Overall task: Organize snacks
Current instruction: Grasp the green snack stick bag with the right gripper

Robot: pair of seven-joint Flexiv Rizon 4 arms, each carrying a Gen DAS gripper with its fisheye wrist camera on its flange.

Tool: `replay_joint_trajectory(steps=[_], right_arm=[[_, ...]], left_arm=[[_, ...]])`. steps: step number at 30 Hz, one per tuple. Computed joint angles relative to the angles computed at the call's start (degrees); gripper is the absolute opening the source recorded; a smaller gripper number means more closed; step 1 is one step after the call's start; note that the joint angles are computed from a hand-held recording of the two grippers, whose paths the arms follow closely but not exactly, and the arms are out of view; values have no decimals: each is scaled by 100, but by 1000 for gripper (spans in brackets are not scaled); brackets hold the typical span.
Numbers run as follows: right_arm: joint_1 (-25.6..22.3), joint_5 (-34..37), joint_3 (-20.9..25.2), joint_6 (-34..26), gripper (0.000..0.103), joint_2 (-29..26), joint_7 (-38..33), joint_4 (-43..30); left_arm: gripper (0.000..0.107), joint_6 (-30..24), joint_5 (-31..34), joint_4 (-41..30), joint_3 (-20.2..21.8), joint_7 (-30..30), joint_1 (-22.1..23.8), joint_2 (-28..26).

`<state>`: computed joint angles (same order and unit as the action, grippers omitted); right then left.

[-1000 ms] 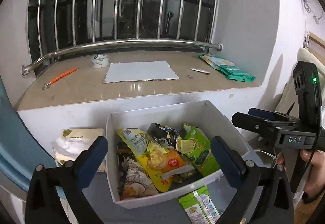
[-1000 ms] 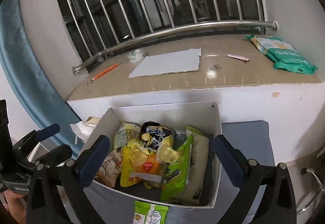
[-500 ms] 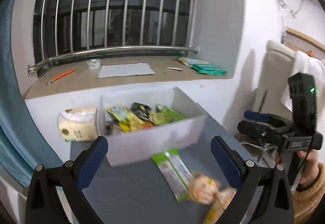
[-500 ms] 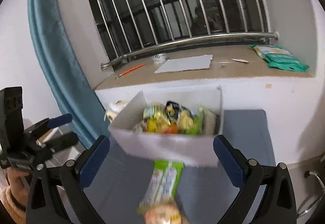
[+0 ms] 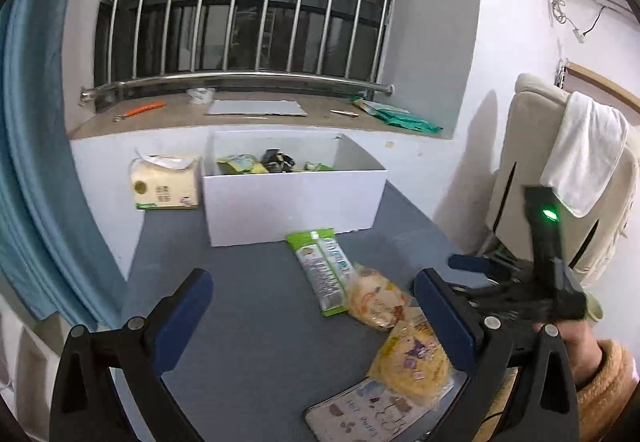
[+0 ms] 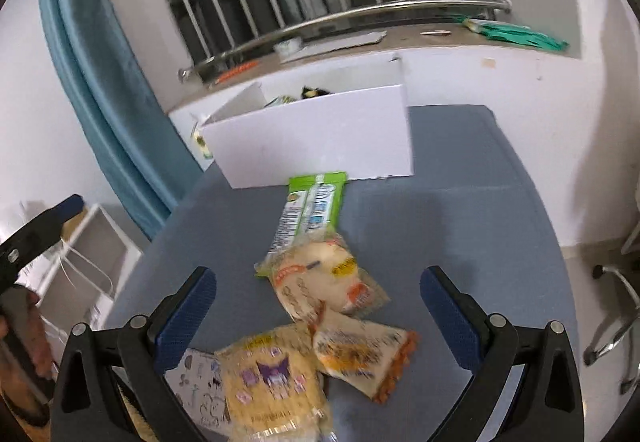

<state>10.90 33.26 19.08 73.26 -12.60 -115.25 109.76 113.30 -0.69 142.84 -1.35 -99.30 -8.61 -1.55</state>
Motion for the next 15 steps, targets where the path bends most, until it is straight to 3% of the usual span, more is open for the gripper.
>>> replay_joint_trajectory(steps=[2,5,8,15], right_arm=[[363,-694,-228,77,103,-191,483,-18],[812,-1867,-556,-36,103,-630,1306,-242],[1039,-2662,-759,-459,103,-1079,1901,-678],[1116,-3653,-823,-1432,103,-1881,2788,-1555]], left_arm=[[103,85,-334,112,14,236,-114,6],[103,16,255,124,66,-223,82,82],[103,84,151,236,101,-179,67,111],[103,64,427,284,203,-426,189,149]])
